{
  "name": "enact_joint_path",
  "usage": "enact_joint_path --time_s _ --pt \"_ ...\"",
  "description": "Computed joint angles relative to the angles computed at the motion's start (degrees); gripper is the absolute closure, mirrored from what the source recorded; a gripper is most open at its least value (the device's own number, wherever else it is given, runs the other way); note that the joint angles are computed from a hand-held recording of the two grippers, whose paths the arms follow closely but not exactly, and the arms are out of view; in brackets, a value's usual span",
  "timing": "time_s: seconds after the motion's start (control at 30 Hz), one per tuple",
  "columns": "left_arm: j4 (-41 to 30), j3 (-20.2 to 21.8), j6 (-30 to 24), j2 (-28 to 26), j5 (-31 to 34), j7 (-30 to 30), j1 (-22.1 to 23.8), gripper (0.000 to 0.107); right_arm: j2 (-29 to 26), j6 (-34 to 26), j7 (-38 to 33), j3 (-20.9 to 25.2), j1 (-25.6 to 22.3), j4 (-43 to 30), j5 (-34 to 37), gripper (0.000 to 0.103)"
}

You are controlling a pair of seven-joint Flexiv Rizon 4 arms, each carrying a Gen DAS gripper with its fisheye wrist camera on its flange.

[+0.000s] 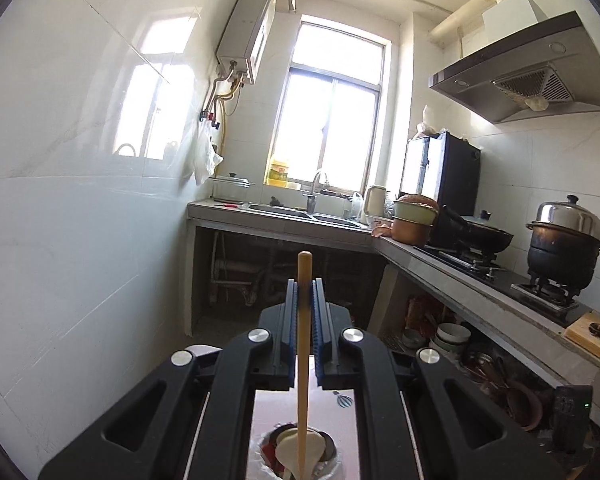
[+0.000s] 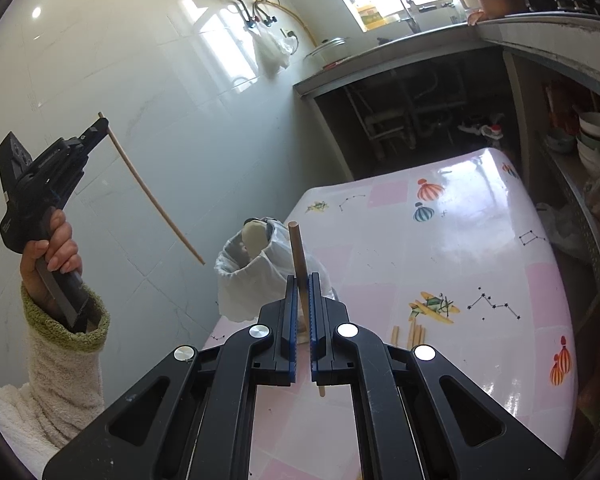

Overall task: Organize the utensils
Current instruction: 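Lower both held chopsticks into the cloth-covered holder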

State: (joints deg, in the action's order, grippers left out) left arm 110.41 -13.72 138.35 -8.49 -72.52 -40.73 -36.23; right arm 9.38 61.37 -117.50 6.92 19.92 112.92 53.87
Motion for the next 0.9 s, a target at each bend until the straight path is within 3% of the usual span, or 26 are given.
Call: enact_joint_path --time_s 0.23,0.53,0.67,0.9 --pt "2.95 2.82 -0.67 -5.02 10.56 -11.01 3.80 0.101 -0.89 -0.20 1.65 0.33 -0.24 -0.10 -1.55 0.100" --pt "6.52 4.25 0.47 -8.85 13.32 -14.29 3.92 0.101 -1.08 -0.52 3.05 0.64 -0.48 0.19 -3.05 0.100" --pt "7.71 4.30 -0.18 -9.46 11.93 -12.38 2.87 0.101 -1.01 -0.50 3.33 0.81 -0.33 0.19 -3.24 0.100" --pt "5.63 3.04 1.06 -11.73 2.05 -1.56 0.50 0.099 -0.34 0.31 3.92 1.13 0.19 0.63 -4.08 0.100"
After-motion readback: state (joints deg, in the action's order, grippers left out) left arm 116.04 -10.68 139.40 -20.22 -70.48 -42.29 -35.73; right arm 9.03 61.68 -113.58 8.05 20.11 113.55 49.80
